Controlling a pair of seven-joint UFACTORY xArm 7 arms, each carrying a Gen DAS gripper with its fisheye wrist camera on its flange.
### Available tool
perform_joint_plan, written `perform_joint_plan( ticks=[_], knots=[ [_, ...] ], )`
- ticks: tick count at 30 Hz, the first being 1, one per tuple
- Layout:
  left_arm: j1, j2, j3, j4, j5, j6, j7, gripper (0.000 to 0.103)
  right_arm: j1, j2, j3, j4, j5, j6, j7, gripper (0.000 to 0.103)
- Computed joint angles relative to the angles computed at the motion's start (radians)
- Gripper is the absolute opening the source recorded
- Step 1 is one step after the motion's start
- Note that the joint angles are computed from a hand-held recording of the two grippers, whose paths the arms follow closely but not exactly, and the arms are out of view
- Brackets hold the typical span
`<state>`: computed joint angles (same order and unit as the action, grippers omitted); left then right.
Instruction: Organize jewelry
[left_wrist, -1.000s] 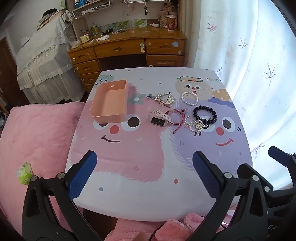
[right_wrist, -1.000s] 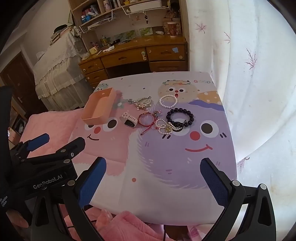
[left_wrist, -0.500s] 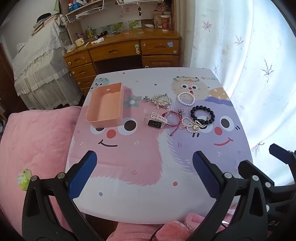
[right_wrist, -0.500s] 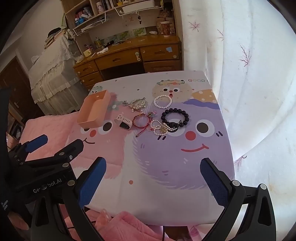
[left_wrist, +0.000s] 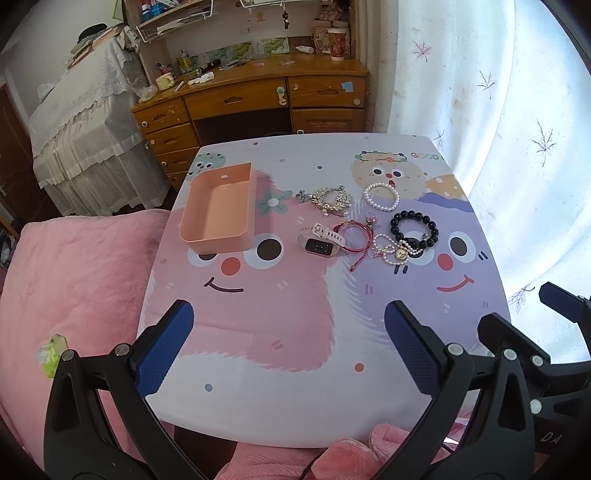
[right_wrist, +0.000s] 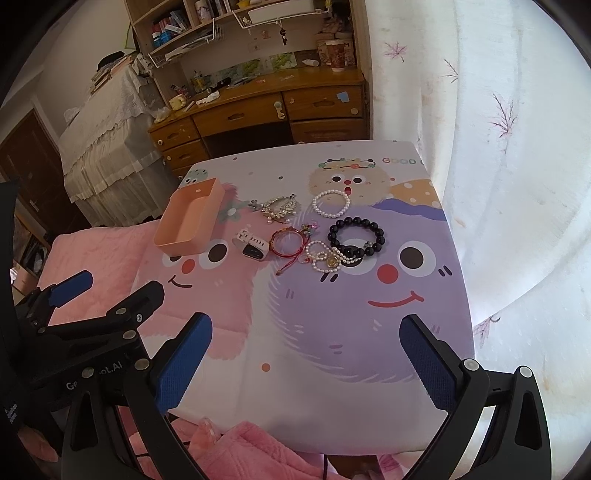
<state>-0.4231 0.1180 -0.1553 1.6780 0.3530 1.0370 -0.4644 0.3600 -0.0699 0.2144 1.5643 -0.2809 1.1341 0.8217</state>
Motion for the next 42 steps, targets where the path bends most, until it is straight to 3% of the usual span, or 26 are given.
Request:
perform_joint_plan(
  ticks=[11, 29, 42],
  knots=[
    [0.014, -0.012, 0.004, -0.023, -0.009, -0.012, -0.001, 0.103, 0.002, 0.011, -0.004, 0.010, 0.002, 0.003, -0.009, 0.103],
    [-0.009, 0.053, 0.014, 0.077, -0.028, 0.020, 0.024, 0.103, 0.001, 0.020, -0.009, 0.020, -0.010, 0.024, 0.000, 0.103],
    [0.019, 0.038, 0.025, 0.040, -0.054, -0.023, 0.064, 0.103, 0.030, 0.077, -0.006, 0.091, -0.040, 0.078, 0.024, 0.103]
  ],
)
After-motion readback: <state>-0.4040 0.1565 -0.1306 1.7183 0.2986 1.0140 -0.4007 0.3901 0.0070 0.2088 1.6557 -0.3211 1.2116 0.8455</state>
